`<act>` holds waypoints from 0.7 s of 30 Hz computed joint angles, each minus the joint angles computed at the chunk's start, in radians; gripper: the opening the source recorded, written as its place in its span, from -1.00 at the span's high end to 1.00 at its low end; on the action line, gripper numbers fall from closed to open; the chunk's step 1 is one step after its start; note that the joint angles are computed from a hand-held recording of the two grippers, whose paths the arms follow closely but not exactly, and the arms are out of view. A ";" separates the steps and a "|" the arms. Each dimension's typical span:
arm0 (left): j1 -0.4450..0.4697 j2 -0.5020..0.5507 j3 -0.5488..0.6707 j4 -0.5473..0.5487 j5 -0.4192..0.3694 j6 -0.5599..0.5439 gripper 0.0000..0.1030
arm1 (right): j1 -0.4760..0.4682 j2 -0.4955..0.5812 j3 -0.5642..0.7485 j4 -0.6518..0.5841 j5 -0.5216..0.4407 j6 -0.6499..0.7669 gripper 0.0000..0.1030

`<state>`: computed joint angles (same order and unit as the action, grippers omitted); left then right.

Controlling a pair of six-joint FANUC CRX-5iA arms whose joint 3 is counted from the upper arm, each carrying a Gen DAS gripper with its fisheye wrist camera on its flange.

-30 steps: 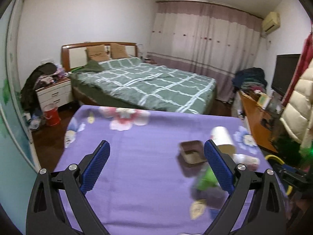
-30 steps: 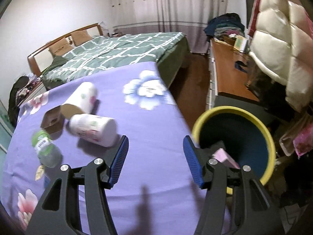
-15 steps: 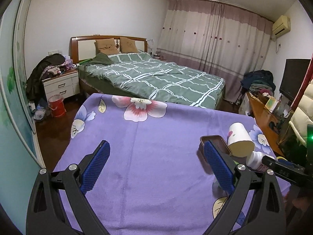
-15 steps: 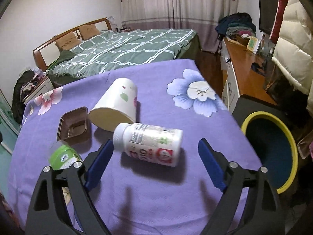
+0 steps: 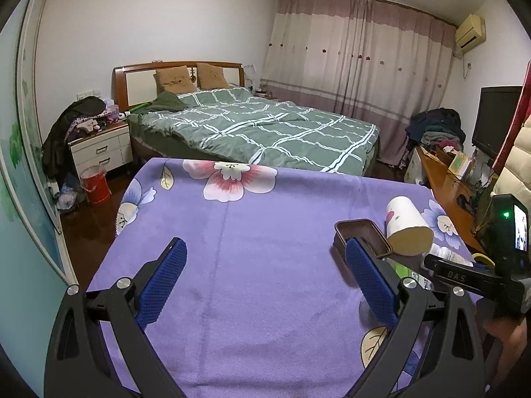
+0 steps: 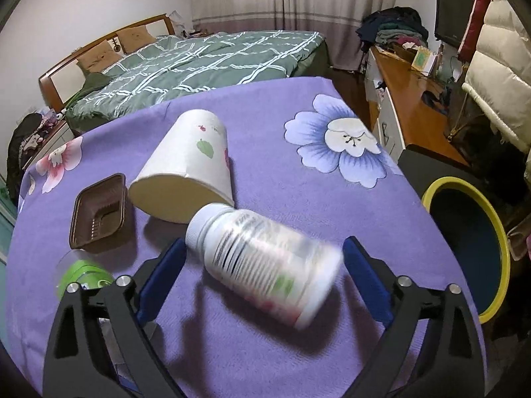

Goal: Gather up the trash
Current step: 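Grasp the white supplement bottle with the right gripper and lift it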

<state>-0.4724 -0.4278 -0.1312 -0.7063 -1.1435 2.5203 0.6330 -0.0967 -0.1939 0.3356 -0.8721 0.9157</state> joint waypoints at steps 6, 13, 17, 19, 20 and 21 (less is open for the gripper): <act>-0.003 0.004 -0.002 -0.003 0.003 0.003 -0.85 | -0.019 -0.051 -0.025 -0.026 0.030 0.019 -0.36; -0.007 0.009 0.000 -0.003 0.005 -0.009 -0.85 | -0.069 -0.111 -0.024 -0.143 0.035 0.133 -0.20; -0.005 0.007 -0.001 0.002 0.005 -0.011 -0.85 | -0.095 -0.131 -0.004 -0.228 0.009 0.209 -0.08; -0.003 0.007 -0.002 0.004 0.006 -0.010 -0.85 | -0.098 -0.146 -0.009 -0.238 0.007 0.217 -0.01; -0.002 0.007 -0.002 0.008 0.008 -0.012 -0.85 | -0.098 -0.157 -0.015 -0.243 0.009 0.221 0.01; 0.000 0.007 -0.003 0.010 0.009 -0.013 -0.85 | -0.102 -0.164 -0.015 -0.254 0.008 0.232 0.02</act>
